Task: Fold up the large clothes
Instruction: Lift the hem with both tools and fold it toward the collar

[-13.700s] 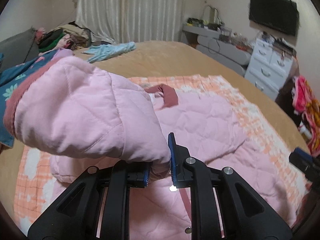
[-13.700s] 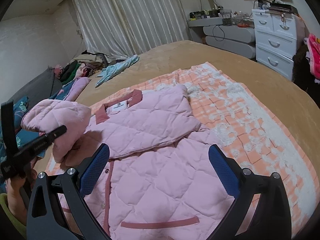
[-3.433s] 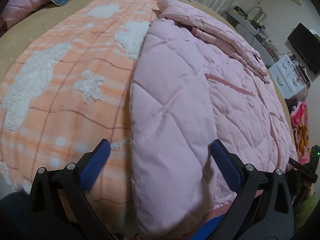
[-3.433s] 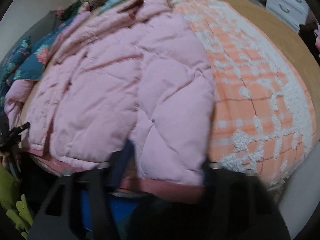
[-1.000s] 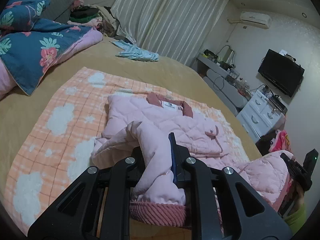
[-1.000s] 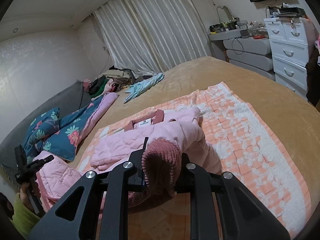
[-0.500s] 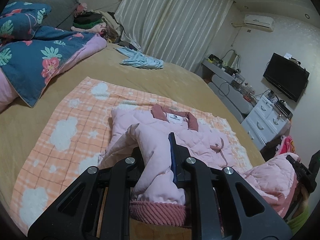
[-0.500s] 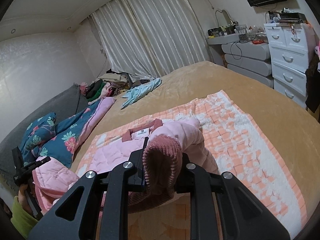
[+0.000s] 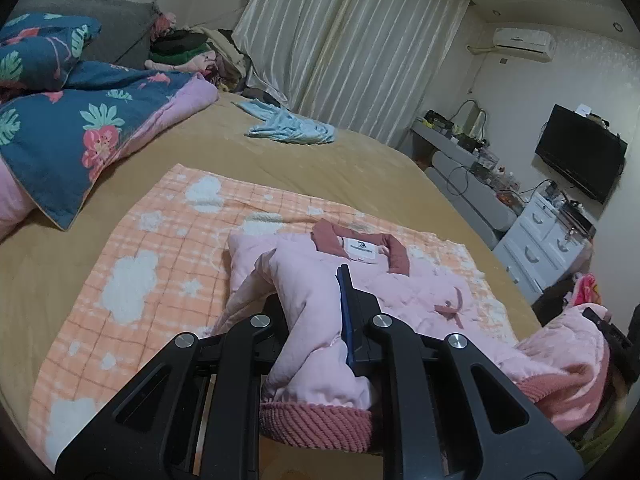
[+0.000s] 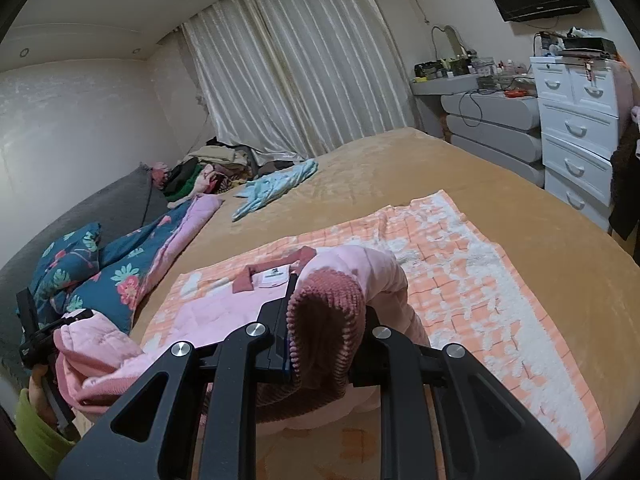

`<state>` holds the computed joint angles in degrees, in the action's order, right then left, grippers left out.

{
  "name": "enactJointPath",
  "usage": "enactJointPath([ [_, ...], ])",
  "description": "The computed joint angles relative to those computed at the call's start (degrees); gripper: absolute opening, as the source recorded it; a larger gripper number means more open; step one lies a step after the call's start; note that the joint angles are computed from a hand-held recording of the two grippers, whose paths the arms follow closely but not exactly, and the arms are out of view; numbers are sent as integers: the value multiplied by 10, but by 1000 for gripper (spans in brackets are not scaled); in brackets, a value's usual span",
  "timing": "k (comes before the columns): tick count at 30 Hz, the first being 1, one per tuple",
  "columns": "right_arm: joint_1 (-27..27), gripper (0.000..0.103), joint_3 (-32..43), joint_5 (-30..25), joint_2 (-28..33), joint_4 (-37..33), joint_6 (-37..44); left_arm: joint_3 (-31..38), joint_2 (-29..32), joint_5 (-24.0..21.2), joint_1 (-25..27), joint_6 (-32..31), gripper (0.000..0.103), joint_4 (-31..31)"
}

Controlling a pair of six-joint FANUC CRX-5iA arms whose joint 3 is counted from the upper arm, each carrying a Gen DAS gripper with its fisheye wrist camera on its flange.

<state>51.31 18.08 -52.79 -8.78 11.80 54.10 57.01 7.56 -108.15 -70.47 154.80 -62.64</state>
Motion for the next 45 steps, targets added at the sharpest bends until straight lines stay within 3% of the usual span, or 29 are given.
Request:
enactJointPath([
  [18,-43,17,34,-12,72,-33,19,-76,-19,5,63,3,9,35],
  [35,-107,25,101,-66,128,-176,58,-132,-32,39,123,15,9,107],
  [37,-118,29,112,-74,134,-205,64,-139,-35,44,131,18,9,117],
  [40,-153,45,120,-68,132,-295,85,-148,-38,50,140,21,9,127],
  [42,-166,70,118,-59,125,-332,90,-156,-42,57,147,24,9,136],
  [45,-153,86,101,-35,107,-308,95,-165,-45,68,158,29,9,149],
])
